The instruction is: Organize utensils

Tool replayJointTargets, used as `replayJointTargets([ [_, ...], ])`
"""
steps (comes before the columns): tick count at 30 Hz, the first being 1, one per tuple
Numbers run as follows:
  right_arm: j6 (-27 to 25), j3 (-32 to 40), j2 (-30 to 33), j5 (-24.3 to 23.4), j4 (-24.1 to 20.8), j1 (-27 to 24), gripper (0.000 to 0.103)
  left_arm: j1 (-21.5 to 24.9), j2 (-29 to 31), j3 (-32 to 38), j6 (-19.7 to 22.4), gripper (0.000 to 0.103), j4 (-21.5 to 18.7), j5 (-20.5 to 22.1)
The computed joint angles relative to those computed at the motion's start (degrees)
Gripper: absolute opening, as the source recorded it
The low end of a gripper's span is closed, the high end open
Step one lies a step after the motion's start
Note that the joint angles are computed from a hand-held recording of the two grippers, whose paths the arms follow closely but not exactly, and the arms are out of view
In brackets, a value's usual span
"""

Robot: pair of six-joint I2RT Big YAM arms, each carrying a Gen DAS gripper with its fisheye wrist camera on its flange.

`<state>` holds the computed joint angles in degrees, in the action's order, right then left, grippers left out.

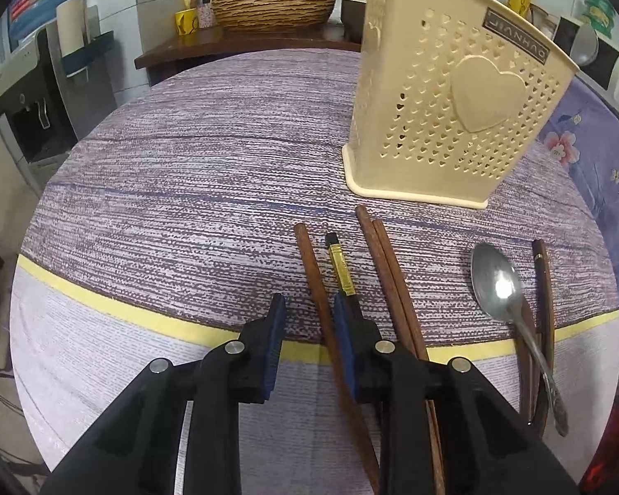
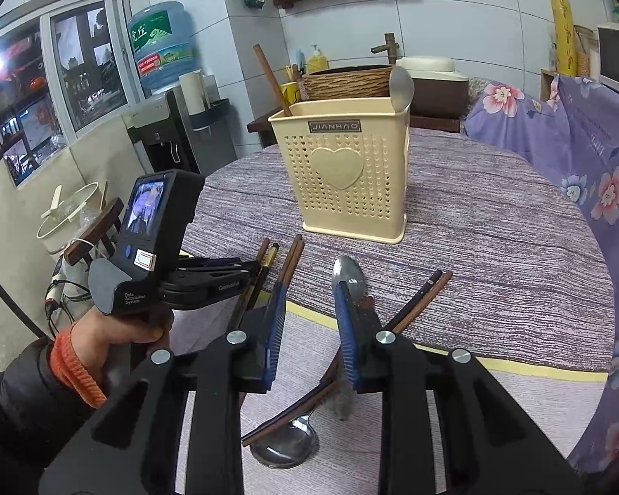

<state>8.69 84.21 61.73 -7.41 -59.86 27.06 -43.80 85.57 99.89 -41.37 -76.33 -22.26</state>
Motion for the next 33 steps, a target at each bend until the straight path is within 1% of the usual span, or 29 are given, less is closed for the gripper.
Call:
replayJointTargets([
  [2,0.58,-0.68,-0.23,-0.19,1.44,-0.20,0.027,0.00,0.65,0.77,0.36,0.025,-0.48,-0.34],
  [3,0.52,-0.60,-0.06,-0.44,1.53,-0.37,0.032,0.13,0.96,1.13,0.63,0.025,-0.59,-0.42],
  [5,0.42,-0.05,0.54,0.61,1.46,-0.59,0.042,0.30,1.39,1.65,0.64,0.025,-0.69,-0.32],
  [6,0.31,0.27,0.94,1.03,1.23,-0.76,0.050,0.43,1.50,1.76,0.77,0.025,-0.62,-0.18],
  [8,0.00,1.13,2.25,1.24,0.45,-1.27,0.050,0.52,1.69,1.92,1.41,0.025,-0.54,-0.25],
  [10,-2.08,2.36,4.25,1.99,-0.86,-0.91,0.050,0.63,1.91,2.07,1.64,0.021,-0.59,-0.55],
  [12,-4.63,3.47,6.44,4.78,-1.74,0.41,0.050,1.12,1.92,2.20,1.66,0.021,-0.33,0.11],
  [13,-5.58,3.95,7.57,5.36,-2.30,0.92,0.050,1.33,1.70,1.99,1.43,0.020,-0.08,0.69],
  [15,-7.66,4.84,9.76,4.38,-3.28,1.55,0.050,1.54,1.42,1.75,1.41,0.020,0.20,1.27],
  [16,-8.85,5.31,10.95,4.82,-3.39,2.02,0.050,1.54,1.29,1.62,1.45,0.020,0.26,1.34],
  [18,-9.89,6.31,13.17,7.39,-3.77,2.89,0.050,1.53,1.22,1.57,1.61,0.020,0.25,1.31],
  [20,-9.01,7.73,15.57,8.83,-4.15,2.66,0.050,1.76,1.16,1.44,1.84,0.020,0.43,1.44],
  [21,-7.99,8.74,16.88,9.50,-5.07,2.47,0.050,1.74,1.17,1.45,1.75,0.020,0.42,1.47],
  [23,-5.56,11.27,19.37,9.77,-8.26,2.25,0.050,1.85,1.22,1.51,1.74,0.020,0.43,1.65],
  [25,-4.02,12.49,20.68,9.34,-10.22,2.53,0.050,1.97,1.20,1.43,1.86,0.020,0.64,1.82],
  [26,-3.41,12.97,21.29,9.87,-11.28,2.89,0.050,2.06,1.15,1.36,1.96,0.020,0.76,1.95],
  [27,-2.62,13.12,21.58,10.69,-11.74,3.33,0.051,2.12,1.11,1.31,2.02,0.020,0.82,2.05],
  [29,-1.58,12.87,21.55,12.13,-11.27,4.04,0.051,1.95,1.03,1.20,1.87,0.020,0.77,1.90],
  [31,0.42,13.51,22.14,12.31,-11.96,4.06,0.050,1.82,1.25,1.50,1.83,0.020,0.45,1.67],
  [32,0.94,13.64,22.31,12.91,-11.98,4.21,0.048,1.80,1.39,1.68,1.89,0.020,0.31,1.52],
  [33,0.98,13.69,22.47,12.91,-11.79,4.21,0.044,1.77,1.35,1.56,1.93,0.020,0.36,1.45],
])
